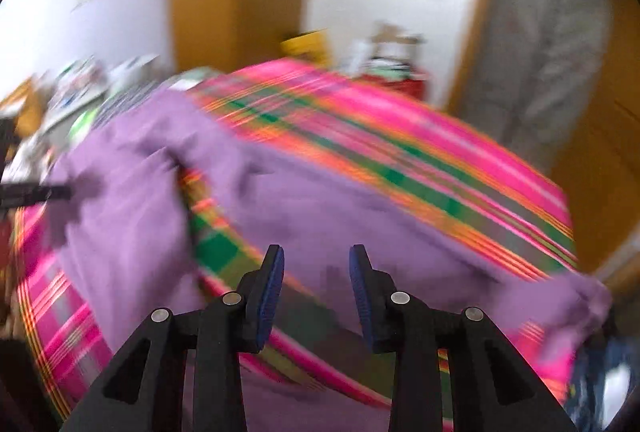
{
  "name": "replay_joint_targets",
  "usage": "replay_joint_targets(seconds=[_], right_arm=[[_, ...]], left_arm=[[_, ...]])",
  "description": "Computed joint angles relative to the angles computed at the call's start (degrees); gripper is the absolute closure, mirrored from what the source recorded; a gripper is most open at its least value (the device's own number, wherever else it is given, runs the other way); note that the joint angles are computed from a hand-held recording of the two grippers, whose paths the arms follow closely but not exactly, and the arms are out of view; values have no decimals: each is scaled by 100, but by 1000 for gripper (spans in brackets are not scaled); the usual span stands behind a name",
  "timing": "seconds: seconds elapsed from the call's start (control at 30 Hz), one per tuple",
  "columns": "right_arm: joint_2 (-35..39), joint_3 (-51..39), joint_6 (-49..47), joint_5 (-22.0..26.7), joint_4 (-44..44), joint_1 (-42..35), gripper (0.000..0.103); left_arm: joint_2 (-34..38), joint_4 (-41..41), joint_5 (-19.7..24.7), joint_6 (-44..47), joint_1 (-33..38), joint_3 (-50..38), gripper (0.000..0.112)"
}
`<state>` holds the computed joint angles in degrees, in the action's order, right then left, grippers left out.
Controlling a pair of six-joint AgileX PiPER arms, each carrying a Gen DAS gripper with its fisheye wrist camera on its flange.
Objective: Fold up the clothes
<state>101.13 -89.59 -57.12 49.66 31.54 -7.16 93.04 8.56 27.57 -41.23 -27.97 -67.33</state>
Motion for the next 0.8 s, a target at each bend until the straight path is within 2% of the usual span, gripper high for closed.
replay_joint_targets(seconds=[0.07, 0.2, 0.4, 0.5, 0.6, 0.8], right_arm=[[225, -17, -73, 29, -159, 451, 68], [660, -221, 17, -104, -570, 847, 68], [944, -473, 232, -268, -837, 942, 69], [1018, -605, 479, -303, -1022, 923, 77], [1021, -630, 543, -370, -1077, 906, 101], [779, -833, 241, -381, -452, 642, 101]], left_arm=[[51, -97, 12, 71, 38, 0, 101], [56, -263, -77, 207, 83, 95, 101], [62, -452, -191, 412, 136, 132, 101], [50, -552, -252, 511, 171, 166, 101], [26, -710, -328, 655, 217, 222, 101], [13, -972, -420, 923, 291, 278, 101]])
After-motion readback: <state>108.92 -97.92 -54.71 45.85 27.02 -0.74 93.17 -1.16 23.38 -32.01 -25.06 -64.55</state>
